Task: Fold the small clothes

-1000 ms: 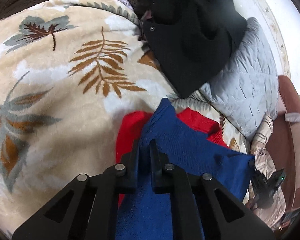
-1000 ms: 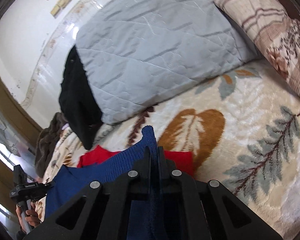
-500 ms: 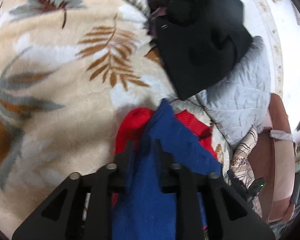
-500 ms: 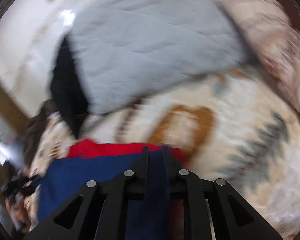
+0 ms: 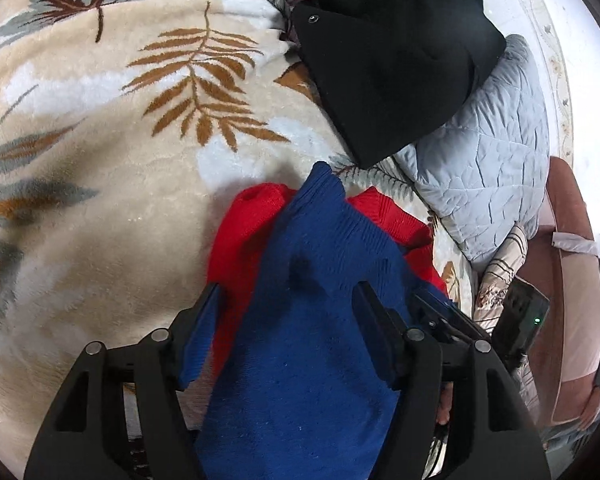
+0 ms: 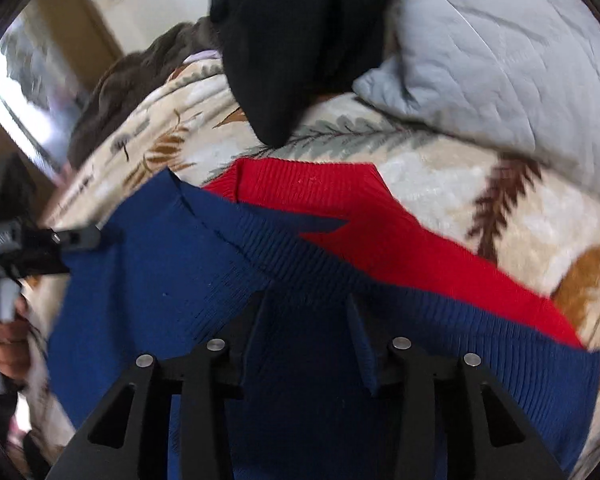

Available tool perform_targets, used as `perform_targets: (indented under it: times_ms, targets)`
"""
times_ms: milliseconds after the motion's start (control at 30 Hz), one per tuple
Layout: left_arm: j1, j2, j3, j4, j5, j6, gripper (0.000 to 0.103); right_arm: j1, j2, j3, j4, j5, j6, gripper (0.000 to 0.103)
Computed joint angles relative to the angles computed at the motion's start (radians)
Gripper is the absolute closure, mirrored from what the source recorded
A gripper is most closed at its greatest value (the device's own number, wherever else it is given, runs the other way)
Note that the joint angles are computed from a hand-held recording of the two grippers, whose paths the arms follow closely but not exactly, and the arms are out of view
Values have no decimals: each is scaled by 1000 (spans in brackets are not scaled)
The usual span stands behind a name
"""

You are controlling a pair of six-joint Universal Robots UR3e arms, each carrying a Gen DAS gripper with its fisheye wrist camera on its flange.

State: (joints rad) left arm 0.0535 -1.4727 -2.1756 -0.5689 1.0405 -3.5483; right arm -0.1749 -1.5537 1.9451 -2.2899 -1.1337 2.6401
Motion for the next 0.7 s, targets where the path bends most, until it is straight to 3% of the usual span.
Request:
perform_targets:
  times_ms: [33,67,200,267,367,467,533,567,600,633,700]
  targets:
    - [4,4,-4,-1,-4,5,37,2,-13,17,-8,-5,-12,71]
    - [8,8,-9,-2,-8,10,37,10,-16,20,-17,-10,-23,97]
    - [26,21,-23,-6,-24,22,37,60,-43,46,-75,-78,-46,100]
    - [41,36,-38,-9,-39,28,37,12,-75,50,-62,-11,-20,99]
    - [59,60,-54,-25,-50,52,37,-26,-36,-17,20,23,26,86]
    - [65,65,-50,-53,-61,76,37,-16,-6,-56,90,-9,20,46]
    - [64,62,-47,-65,-72,91,37,-1,-20,-24,68,-23,-8,46]
    - [60,56,-43,-71,-78,97,37,14,-43,14,16,-46,-29,54]
    - [51,47,-35,-78,-76,101,37,21,-52,25,7,-46,-49,80]
    - [40,41,-24,-86,-66,101,37,34,-57,28,1,-53,-60,94]
    - [17,43,-10,-86,-33,94,37,77,-68,49,-74,-111,-56,99]
